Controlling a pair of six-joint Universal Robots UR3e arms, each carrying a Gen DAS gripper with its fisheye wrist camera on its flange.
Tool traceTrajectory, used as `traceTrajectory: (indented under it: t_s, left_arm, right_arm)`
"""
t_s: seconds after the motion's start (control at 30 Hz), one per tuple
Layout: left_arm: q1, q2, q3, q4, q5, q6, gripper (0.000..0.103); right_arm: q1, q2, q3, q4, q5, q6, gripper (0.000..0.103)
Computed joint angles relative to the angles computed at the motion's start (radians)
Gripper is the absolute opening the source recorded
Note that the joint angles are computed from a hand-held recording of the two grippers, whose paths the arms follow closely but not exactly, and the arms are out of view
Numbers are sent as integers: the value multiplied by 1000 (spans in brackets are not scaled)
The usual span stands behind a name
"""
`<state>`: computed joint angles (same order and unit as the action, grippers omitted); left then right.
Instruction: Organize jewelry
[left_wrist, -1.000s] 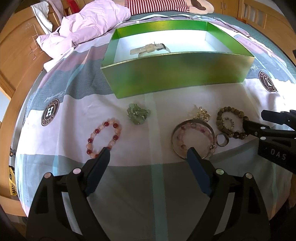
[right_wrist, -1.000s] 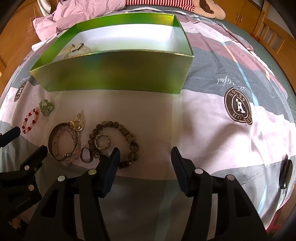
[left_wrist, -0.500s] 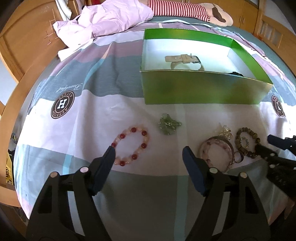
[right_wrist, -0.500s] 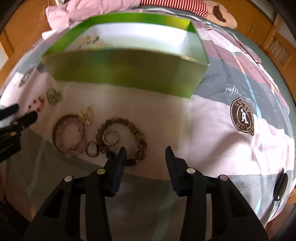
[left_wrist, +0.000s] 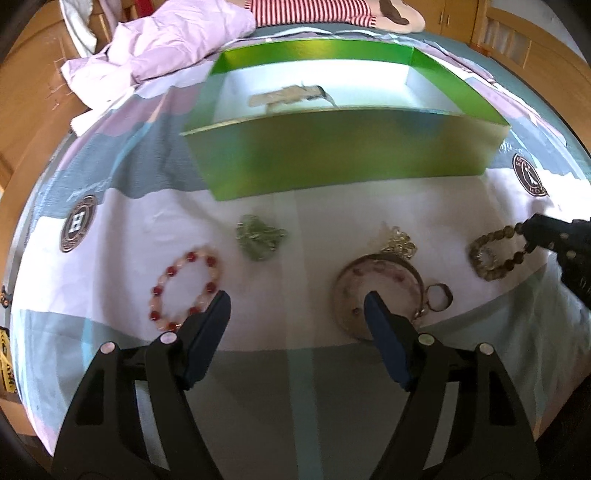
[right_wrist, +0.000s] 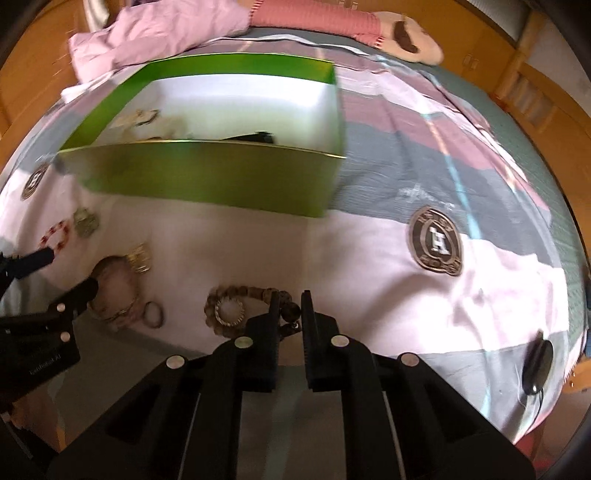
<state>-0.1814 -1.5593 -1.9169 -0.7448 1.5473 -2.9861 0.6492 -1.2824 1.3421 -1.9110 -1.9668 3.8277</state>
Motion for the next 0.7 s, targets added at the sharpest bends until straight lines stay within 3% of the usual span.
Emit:
traceTrajectory:
  t_s: [0.17,0.23,0.33,0.5,0.57,0.6,0.7]
  left_arm:
    - [2,-24,7,-25,-23,-2,50]
    - [9,-12,21,-67,-28,4,33]
    - [37,26,13,-120,-39,16,24]
    - [113,103,-2,-180,-70,37,24]
    - [153,140,-7,-198,-106,52,38]
    - [169,161,-15,-199,-118,59,55]
    - [163,163,-15,-181,-96,55,59]
  right_arm:
    - [-16,-14,24,3,25,18,12]
    - [-15,-7,10,10,24,25,14]
    - [-22,-2,10,-11,23,21,17]
    - [-9,19,-4,-26,33,9,22]
    - [-4,27,-16,-14,26,7,34]
    - [-2,30,-20,-7,20,13,37]
    - [-15,21,-9,13,16,40,38]
